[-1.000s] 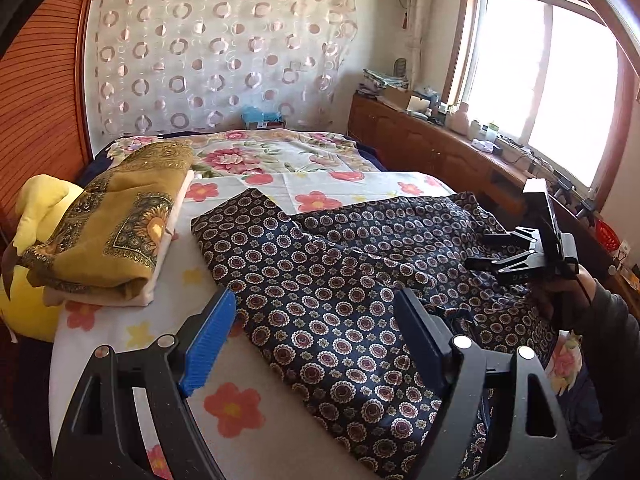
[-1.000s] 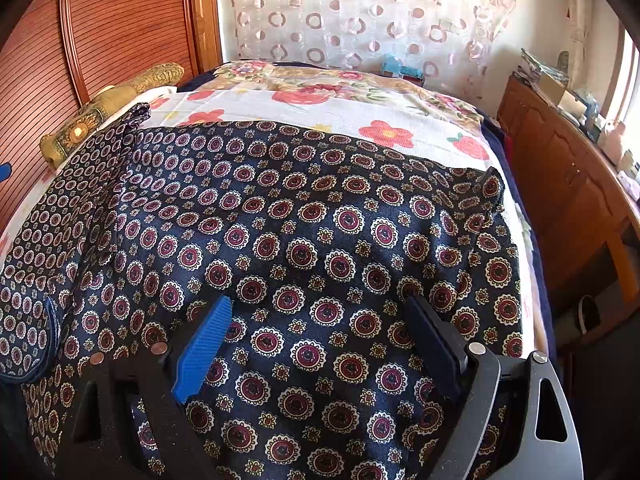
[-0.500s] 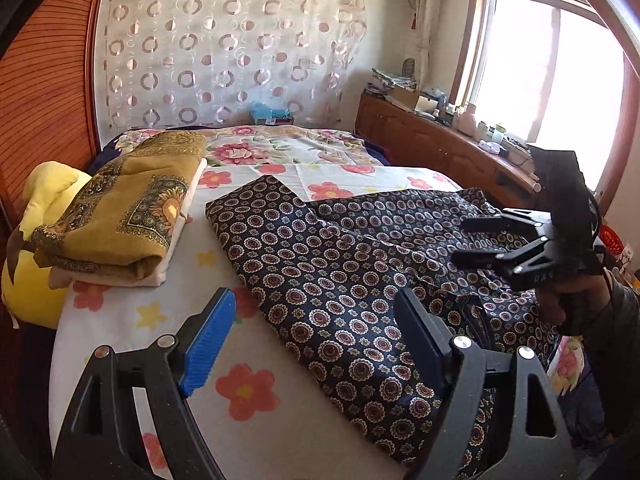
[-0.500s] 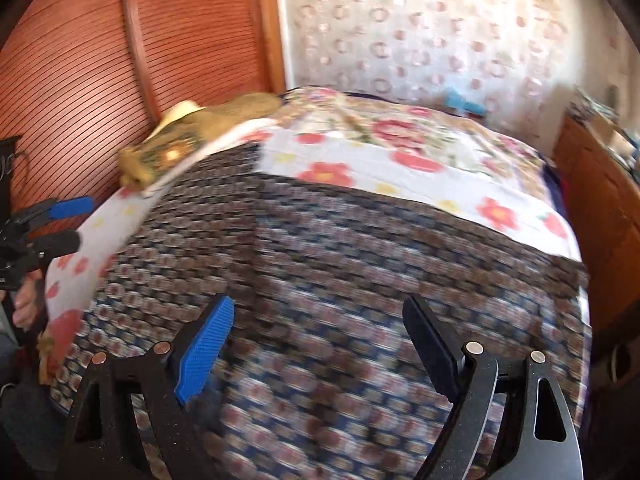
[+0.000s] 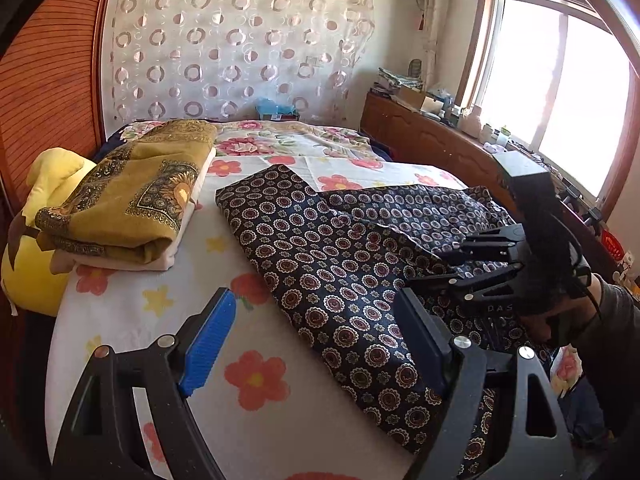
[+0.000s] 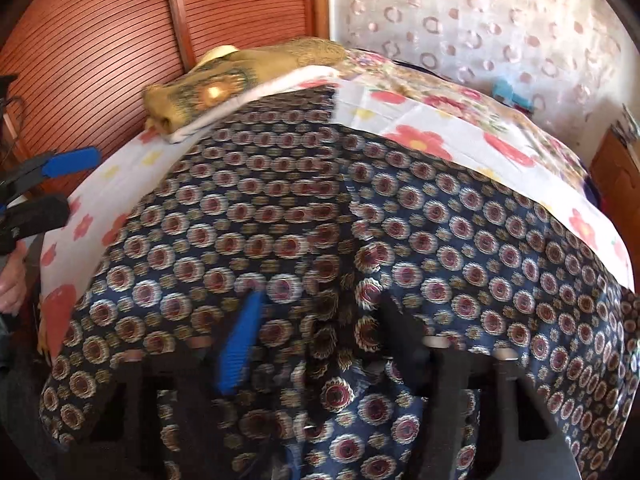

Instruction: Fold small clothes

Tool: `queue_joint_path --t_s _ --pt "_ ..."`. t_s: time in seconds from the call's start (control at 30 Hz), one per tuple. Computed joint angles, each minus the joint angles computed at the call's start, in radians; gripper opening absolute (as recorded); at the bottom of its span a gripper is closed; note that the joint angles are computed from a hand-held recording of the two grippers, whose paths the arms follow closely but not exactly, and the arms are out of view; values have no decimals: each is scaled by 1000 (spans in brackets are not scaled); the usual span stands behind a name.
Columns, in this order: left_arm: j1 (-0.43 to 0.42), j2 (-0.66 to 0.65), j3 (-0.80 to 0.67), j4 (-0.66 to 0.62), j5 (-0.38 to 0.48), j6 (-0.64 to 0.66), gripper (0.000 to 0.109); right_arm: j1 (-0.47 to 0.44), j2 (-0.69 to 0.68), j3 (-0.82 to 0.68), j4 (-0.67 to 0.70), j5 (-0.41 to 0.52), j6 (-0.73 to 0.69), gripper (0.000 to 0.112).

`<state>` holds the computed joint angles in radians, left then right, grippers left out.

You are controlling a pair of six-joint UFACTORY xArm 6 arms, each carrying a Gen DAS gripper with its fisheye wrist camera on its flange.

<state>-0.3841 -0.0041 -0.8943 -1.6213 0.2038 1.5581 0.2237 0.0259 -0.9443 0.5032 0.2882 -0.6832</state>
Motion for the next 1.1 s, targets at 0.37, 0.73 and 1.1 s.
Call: queue_joint_path --t_s 0.37,0.73,1.1 --pt "-5 -12 4 -25 8 29 82 71 -132 147 346 -154 -290 3" --pt "-70 3 -7 17 10 11 82 -37 -368 406 375 -243 -221 4" --pt "-119 28 -32 76 -4 -34 82 -120 -536 557 138 -244 63 4"
